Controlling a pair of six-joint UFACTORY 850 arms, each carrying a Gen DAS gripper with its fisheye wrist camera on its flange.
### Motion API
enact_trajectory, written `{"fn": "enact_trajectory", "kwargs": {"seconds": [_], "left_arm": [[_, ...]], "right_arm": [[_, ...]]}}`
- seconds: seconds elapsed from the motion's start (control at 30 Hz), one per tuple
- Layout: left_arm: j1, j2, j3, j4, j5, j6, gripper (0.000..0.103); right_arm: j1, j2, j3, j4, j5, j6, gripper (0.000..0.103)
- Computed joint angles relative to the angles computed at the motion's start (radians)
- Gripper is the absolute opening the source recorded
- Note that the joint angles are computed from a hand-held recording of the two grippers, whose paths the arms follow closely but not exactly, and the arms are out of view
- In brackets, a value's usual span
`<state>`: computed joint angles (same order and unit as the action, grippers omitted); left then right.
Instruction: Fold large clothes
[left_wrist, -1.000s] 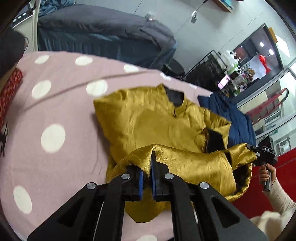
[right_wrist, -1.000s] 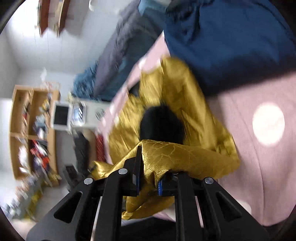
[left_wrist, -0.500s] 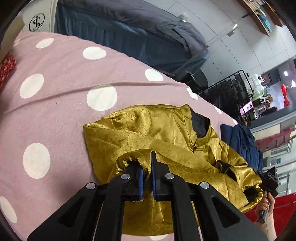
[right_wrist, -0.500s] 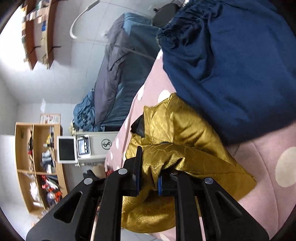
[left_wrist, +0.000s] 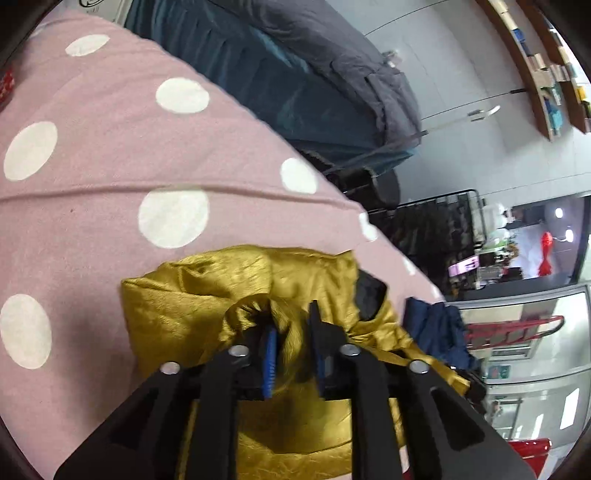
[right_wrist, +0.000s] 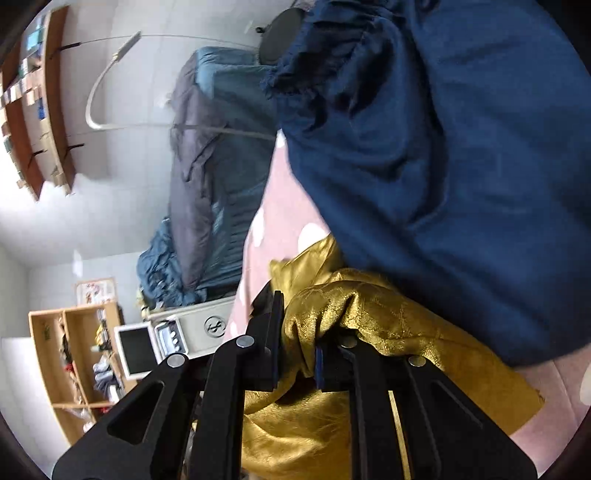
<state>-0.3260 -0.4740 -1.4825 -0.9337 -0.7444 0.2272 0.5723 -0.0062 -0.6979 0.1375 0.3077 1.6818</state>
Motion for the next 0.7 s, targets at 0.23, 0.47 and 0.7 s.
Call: {"fn": "enact_trajectory", "kwargs": {"seconds": [0.23,0.47,0.7], "left_arm": [[0.076,0.144,0.115,-0.161,0.129,0.079,0.074],[-0.041,0.287,0.211,0.276,0.144,-0.015,0.074],[-0.25,0.404,0.373,0.576,0.252,-0.223,0.074]], "right_arm": [[-0.024,-0.06,-0.033,0.039,-0.005,0.003,0.014],[-0.027,-0.085,-0.031,0.092,0.043,0.063,0.019],[-0.01,-0.017,0.021,0.267,0.194,-0.065,0.05]]}}
